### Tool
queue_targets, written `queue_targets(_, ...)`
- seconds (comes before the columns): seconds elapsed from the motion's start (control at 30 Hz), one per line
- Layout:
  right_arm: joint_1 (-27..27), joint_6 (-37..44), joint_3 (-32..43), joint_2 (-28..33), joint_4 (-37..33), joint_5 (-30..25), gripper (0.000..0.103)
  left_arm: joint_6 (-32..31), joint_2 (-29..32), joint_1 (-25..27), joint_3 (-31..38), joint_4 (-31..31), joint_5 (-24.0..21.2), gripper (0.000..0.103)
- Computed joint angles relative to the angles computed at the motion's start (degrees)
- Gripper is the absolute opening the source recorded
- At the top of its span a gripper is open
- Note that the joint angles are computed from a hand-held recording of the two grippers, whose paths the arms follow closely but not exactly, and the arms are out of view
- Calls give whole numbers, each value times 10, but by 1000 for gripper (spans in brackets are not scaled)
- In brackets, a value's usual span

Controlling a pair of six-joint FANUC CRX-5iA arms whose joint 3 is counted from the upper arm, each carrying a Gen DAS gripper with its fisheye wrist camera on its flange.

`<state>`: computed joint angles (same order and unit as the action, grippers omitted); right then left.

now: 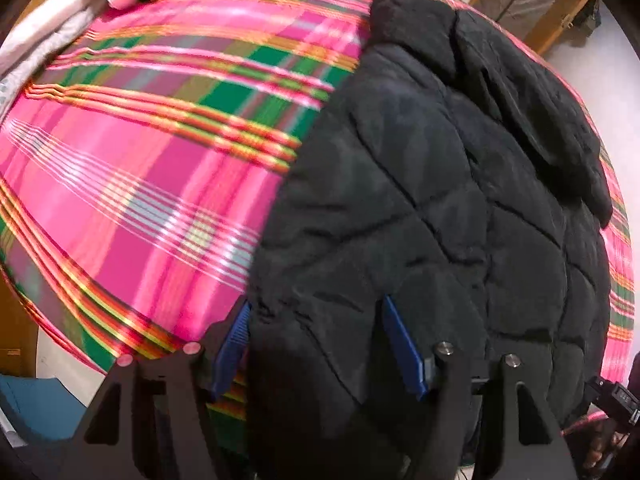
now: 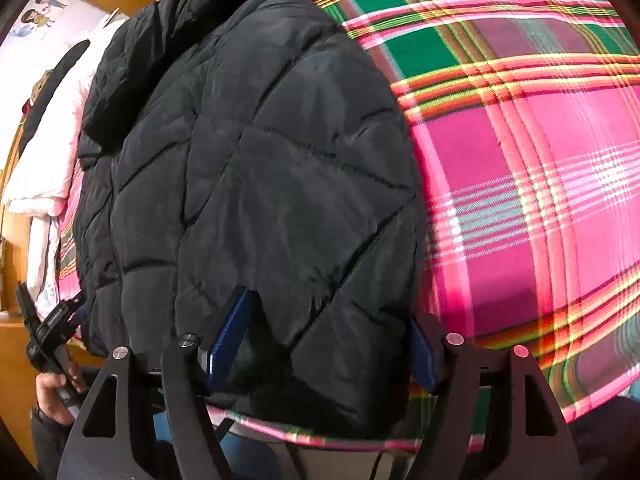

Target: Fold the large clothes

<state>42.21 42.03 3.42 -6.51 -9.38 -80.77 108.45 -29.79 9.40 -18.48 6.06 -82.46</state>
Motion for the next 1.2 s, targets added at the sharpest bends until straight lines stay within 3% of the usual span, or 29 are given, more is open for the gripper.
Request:
queue_targets(0.07, 4, 2, 3, 3, 4, -7, 71, 1, 4, -12, 4, -9, -5, 69)
queue_targets(0.13, 5, -1, 6, 8, 7, -8, 58, 1, 9, -17, 7, -10, -10, 68)
queue_targets(0.17, 4, -6, 5, 6, 8, -5, 45, -3, 12, -19, 8, -8, -11, 65)
queue_targets(0.2, 6, -12, 5, 5, 8, 3, 33, -8, 13, -20, 9, -3, -10, 56)
queue_targets(0.3, 2, -8, 4, -8, -1, 20, 17, -16, 11, -30, 20, -1, -9, 26)
queue_targets(0.33, 3, -4, 6, -14, -4, 28, 16, -20, 4, -25, 20, 8, -5, 19)
queue_targets(0.4, -5, 9, 7, -32, -17, 50, 14, -38, -17, 2, 12, 42, 4, 16)
queue_targets(0.5, -18, 23, 8, -57, -33, 85, 13, -100, -65, 83, -15, 139, 21, 15)
queue_targets(0.67, -33, 21, 14, -77, -40, 145, 12, -154, -87, 157, -11, 226, 34, 14)
queue_targets(0.8, -41, 22, 31, -72, -36, 181, 12, -169, -76, 180, 1, 263, 55, 13)
queue_targets(0.93, -60, 39, 59, -57, -40, 200, 12, -159, -47, 170, 22, 280, 92, 13)
queue_targets(1.2, -122, 73, 188, 43, -77, 210, 12, -126, 48, 126, 104, 288, 175, 12)
